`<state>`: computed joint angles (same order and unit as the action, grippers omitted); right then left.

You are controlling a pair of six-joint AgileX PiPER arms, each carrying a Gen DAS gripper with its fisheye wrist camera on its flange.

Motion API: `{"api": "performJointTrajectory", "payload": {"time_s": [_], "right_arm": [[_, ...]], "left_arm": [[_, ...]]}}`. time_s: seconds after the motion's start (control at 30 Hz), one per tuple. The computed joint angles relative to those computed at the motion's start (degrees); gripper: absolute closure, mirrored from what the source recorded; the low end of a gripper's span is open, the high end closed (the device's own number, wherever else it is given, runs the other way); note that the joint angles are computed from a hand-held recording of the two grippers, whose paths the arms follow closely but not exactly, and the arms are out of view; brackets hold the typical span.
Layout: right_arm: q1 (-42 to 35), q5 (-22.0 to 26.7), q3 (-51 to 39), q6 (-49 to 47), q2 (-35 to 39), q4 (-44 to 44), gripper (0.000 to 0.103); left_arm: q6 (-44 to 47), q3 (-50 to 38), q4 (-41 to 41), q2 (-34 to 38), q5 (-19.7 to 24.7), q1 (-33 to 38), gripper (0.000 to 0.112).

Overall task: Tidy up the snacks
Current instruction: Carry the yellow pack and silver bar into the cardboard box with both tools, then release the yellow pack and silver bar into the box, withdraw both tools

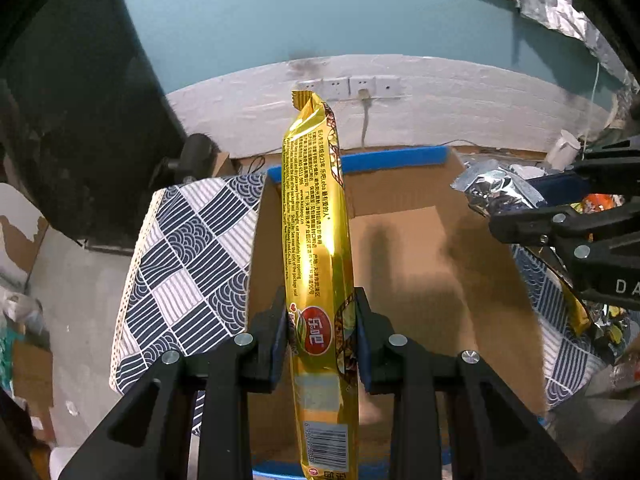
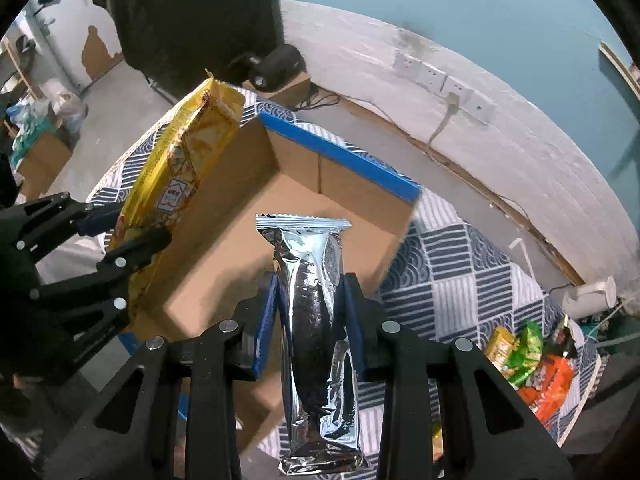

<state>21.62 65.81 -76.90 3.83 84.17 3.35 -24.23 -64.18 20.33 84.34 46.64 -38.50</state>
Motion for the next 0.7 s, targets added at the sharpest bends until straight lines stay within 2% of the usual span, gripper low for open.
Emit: {"api": "performJointTrajectory", "payload": {"time_s": [0.27, 0.37, 0.5, 0.7], "right_arm": [[0.98, -0.71, -1.92, 0.9, 3.55, 1.73, 0.072], [1.02, -0.69, -2.26, 1.34, 3.92, 1.78, 0.071], [0.75, -0.49, -1.97, 1.63, 3.63, 1.1, 0.066], [-0.96, 0.0, -0.14, 0.89, 1.83, 1.19, 0.066]], "left_arm": [[2.37, -0.64, -1.62, 1.73, 0.37, 1.36, 0.082], [0.6, -0.18, 1.14, 1.37, 0.18, 0.59, 0.081], [-2.25, 0.31, 4.99, 0.57, 0.32, -0.9, 0.058], [-2.71, 0.13, 6.05, 0.53, 0.67, -1.57, 0.058]]}}
